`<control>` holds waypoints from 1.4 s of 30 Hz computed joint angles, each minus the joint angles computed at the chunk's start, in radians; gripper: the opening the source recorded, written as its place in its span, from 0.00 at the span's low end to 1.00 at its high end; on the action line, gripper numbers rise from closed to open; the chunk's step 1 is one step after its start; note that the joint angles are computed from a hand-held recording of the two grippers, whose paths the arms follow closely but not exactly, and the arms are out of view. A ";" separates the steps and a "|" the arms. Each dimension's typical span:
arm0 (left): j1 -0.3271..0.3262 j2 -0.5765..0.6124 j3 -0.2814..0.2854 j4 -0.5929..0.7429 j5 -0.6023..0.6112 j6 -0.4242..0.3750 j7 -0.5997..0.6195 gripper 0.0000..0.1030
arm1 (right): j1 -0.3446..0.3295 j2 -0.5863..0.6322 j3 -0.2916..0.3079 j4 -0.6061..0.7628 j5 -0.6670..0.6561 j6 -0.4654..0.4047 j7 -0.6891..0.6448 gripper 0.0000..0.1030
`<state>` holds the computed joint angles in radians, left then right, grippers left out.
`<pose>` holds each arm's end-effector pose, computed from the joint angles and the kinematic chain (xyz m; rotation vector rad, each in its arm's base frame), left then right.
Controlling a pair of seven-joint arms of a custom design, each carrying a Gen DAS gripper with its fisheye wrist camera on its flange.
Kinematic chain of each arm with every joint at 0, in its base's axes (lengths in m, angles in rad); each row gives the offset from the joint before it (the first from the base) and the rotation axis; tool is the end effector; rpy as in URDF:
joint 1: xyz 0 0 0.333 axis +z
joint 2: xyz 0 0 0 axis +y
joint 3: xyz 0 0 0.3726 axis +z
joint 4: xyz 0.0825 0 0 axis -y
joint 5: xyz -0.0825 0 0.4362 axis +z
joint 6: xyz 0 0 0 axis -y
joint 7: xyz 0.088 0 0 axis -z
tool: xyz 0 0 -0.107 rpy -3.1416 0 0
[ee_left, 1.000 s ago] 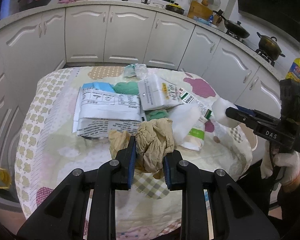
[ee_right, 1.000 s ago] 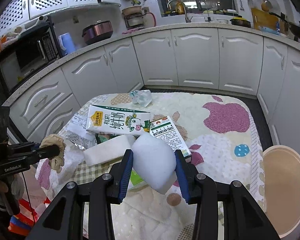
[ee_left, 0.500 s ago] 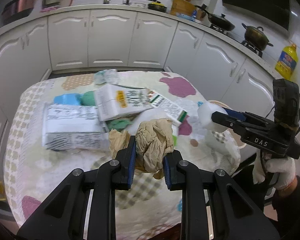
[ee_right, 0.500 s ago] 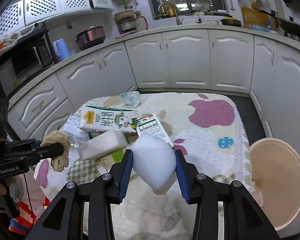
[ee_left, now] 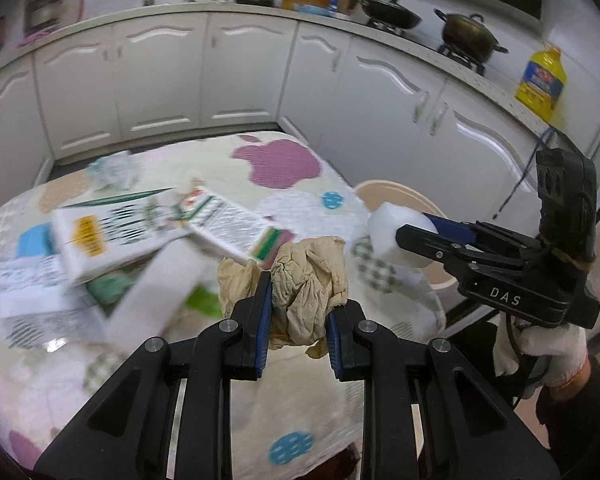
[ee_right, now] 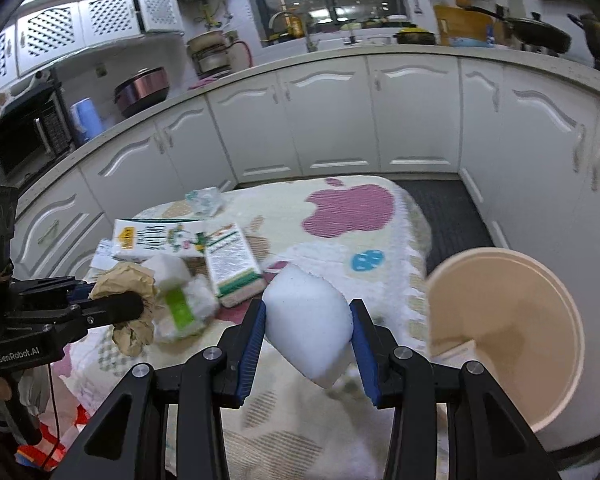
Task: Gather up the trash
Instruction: 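Carry foam block and tan paper to the bin and open both tools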
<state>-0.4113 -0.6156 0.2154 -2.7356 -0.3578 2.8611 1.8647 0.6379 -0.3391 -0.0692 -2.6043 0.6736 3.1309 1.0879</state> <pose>0.4027 -0.0553 0.4969 -1.7235 2.0508 -1.0235 0.4248 0.2054 0.4775 -1.9042 1.2977 -0.3878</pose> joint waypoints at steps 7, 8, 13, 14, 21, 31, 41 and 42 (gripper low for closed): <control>-0.127 0.119 0.037 0.094 -0.112 -0.003 0.090 0.20 | -0.144 -0.031 0.064 -0.045 -0.091 0.001 0.099 0.40; -0.137 0.137 0.036 0.110 -0.136 -0.008 0.106 0.20 | -0.151 -0.034 0.061 -0.049 -0.099 0.001 0.108 0.40; -0.173 0.238 0.016 0.203 -0.255 -0.036 0.195 0.20 | -0.213 -0.040 0.053 -0.065 -0.141 -0.011 0.159 0.40; -0.169 0.253 0.006 0.216 -0.270 -0.039 0.207 0.20 | -0.225 -0.041 0.051 -0.065 -0.148 -0.016 0.167 0.40; -0.146 0.396 -0.054 0.346 -0.386 -0.094 0.282 0.20 | -0.287 -0.006 0.022 -0.047 -0.156 -0.048 0.219 0.41; -0.055 0.553 -0.158 0.502 -0.503 -0.171 0.337 0.20 | -0.438 0.066 0.093 -0.009 -0.245 -0.083 0.336 0.42; 0.064 0.641 -0.276 0.580 -0.583 -0.210 0.375 0.54 | -0.486 0.133 0.099 0.020 -0.294 -0.056 0.448 0.63; 0.077 0.644 -0.287 0.582 -0.594 -0.214 0.381 0.57 | -0.492 0.134 0.103 0.019 -0.301 -0.054 0.461 0.63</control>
<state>-0.3342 0.0288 -0.0716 -2.1533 -0.9514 2.6476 2.2458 0.1460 -0.2049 0.0337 -2.5857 0.3723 3.0766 1.5493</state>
